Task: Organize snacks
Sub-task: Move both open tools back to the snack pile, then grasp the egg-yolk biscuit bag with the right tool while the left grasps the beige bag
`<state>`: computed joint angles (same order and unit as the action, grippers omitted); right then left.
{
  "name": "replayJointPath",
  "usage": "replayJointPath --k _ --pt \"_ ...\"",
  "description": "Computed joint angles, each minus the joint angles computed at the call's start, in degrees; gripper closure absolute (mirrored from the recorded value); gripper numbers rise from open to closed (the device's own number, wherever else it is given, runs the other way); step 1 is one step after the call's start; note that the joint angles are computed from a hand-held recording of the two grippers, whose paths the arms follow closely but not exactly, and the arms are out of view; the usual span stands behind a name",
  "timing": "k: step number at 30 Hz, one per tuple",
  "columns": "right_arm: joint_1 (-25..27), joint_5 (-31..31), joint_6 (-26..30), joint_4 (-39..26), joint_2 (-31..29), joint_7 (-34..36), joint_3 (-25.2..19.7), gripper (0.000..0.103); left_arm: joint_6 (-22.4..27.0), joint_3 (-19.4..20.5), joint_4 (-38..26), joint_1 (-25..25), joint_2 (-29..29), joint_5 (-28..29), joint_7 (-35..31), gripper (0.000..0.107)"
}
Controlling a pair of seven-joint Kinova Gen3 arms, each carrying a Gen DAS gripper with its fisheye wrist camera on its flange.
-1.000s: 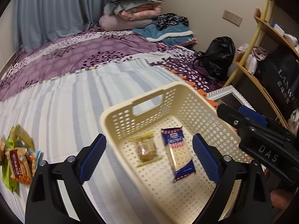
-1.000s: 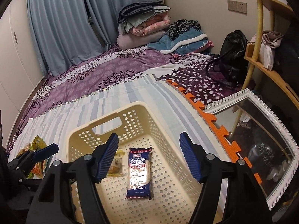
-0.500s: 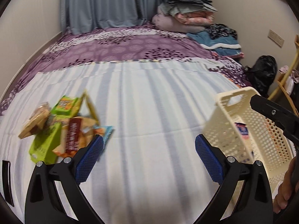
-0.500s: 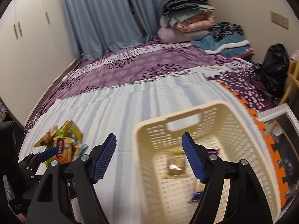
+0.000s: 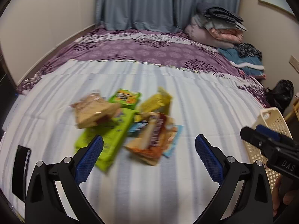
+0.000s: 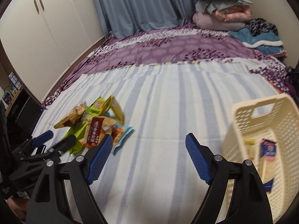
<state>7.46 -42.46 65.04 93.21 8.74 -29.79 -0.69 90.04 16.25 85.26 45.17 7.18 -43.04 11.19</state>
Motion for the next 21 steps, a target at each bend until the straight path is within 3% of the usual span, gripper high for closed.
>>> replayJointPath --k 10,21 --pt "-6.1 1.3 0.7 3.0 2.1 -5.6 -3.5 0.023 -2.4 2.0 15.0 -7.4 -13.2 5.3 10.9 0.008" --pt "-12.1 4.1 -4.9 4.2 4.0 -11.8 -6.1 0.023 -13.4 0.3 21.0 -17.3 -20.5 8.8 5.5 0.008"
